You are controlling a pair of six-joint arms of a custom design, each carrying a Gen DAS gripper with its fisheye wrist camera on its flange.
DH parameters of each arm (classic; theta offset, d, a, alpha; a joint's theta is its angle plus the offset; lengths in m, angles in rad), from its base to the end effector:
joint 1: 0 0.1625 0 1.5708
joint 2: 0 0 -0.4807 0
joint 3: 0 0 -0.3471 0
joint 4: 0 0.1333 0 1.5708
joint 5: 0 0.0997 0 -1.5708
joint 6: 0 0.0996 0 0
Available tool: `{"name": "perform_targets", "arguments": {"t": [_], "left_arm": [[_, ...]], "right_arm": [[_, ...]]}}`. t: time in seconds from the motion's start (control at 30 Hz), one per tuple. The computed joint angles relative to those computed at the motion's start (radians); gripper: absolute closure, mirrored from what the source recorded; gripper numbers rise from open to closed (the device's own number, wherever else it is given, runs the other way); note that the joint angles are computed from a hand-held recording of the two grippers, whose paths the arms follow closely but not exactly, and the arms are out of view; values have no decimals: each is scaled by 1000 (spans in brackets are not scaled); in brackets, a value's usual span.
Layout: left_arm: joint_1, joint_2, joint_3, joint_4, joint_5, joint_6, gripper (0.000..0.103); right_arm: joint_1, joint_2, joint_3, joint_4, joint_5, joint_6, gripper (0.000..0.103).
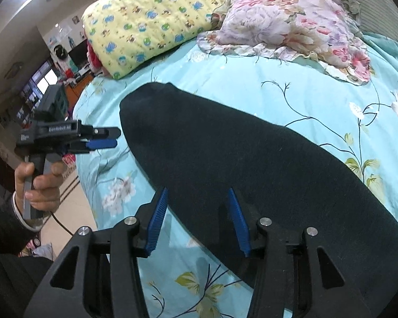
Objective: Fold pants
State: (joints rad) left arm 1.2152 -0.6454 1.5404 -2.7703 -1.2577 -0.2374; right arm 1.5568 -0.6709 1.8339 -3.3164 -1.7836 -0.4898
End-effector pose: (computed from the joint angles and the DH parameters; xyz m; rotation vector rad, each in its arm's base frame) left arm -0.0986 -0.7364 0.1203 0.1005 2.8792 -0.5555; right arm 0.1031 -0.6525 0.1163 0.5536 -2.6508 0.7139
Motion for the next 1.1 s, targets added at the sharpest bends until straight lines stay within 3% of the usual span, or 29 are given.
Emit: {"name": "perform_targets", "arguments": {"t": [0.23, 0.37, 0.6, 0.87, 0.97, 1.1], "left_arm": [[-1, 18, -53, 67, 16, -35, 30], [1, 32, -94, 110, 15, -51, 29], [7, 48, -141, 141, 57, -80, 25], [29, 60, -144, 125, 50, -75, 25], [17, 76, -150, 110, 93, -39, 25], [-1, 106, -164, 83, 154, 16, 31]], "right_arm": [[-10, -6, -9, -17, 28, 42, 54], [-21, -8, -44, -27, 23, 106, 54], [-52, 6, -184, 45, 32, 214, 54], [-60, 98, -398, 309, -110, 228, 54], [-57, 112, -412, 321, -129, 204, 54], [-36, 123, -438, 386, -184, 142, 67]]}}
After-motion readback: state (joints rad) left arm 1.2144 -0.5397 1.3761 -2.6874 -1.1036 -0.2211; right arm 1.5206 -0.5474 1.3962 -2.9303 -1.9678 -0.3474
